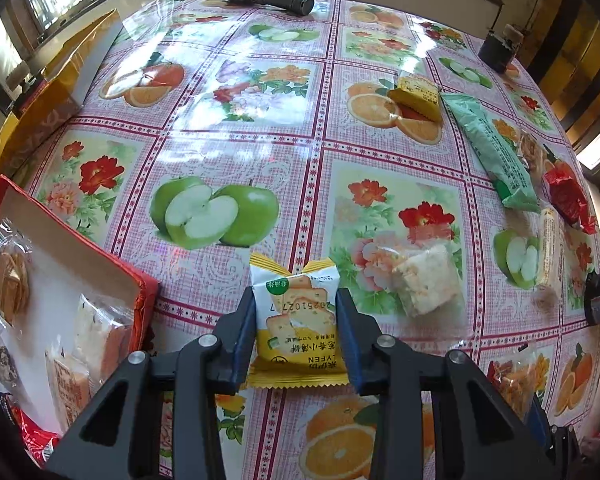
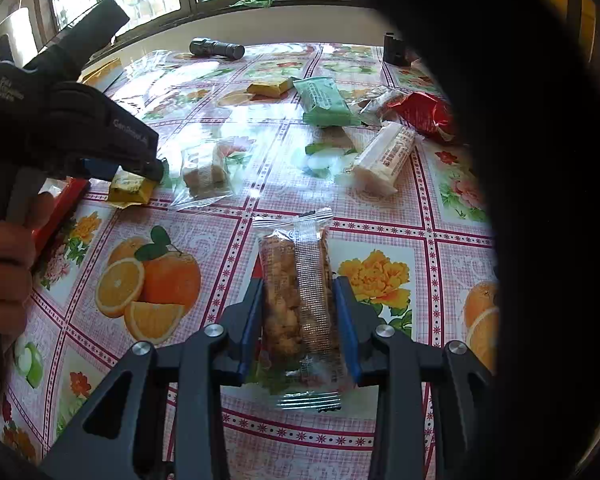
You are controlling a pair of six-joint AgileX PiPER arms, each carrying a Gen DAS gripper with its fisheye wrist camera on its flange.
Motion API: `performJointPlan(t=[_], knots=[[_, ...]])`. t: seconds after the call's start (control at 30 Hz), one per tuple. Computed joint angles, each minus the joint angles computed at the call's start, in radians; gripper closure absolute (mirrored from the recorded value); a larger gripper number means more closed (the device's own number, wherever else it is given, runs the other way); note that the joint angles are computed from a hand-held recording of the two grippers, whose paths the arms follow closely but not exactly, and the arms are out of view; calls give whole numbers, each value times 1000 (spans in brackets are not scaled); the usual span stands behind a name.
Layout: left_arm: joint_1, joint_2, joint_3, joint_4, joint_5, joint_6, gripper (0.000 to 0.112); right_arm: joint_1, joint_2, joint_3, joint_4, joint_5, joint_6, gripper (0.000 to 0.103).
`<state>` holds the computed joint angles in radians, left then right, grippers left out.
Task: Organize snacks
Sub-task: 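Carry the biscuit packet with the left tool while the right tool carries the brittle packet to the tray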
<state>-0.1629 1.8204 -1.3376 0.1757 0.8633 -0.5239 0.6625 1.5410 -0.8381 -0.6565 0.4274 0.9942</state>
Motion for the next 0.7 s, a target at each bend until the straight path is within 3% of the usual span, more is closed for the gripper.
performJointPlan(t=[0.33,0.47,0.57,0.7], knots=[[-70,-284,364,-51,-92,75,75,91,-78,73,-35,51,102,67],[-24,-443,522,-235,-111,278,75,172,-123,114,-64,113,192,67],[65,-547,610,-410,-69,491,75,229,-162,142,-56,154,245,67],[109,-667,701,-451,-38,565,75,342,-216,202,-116,212,402,67]])
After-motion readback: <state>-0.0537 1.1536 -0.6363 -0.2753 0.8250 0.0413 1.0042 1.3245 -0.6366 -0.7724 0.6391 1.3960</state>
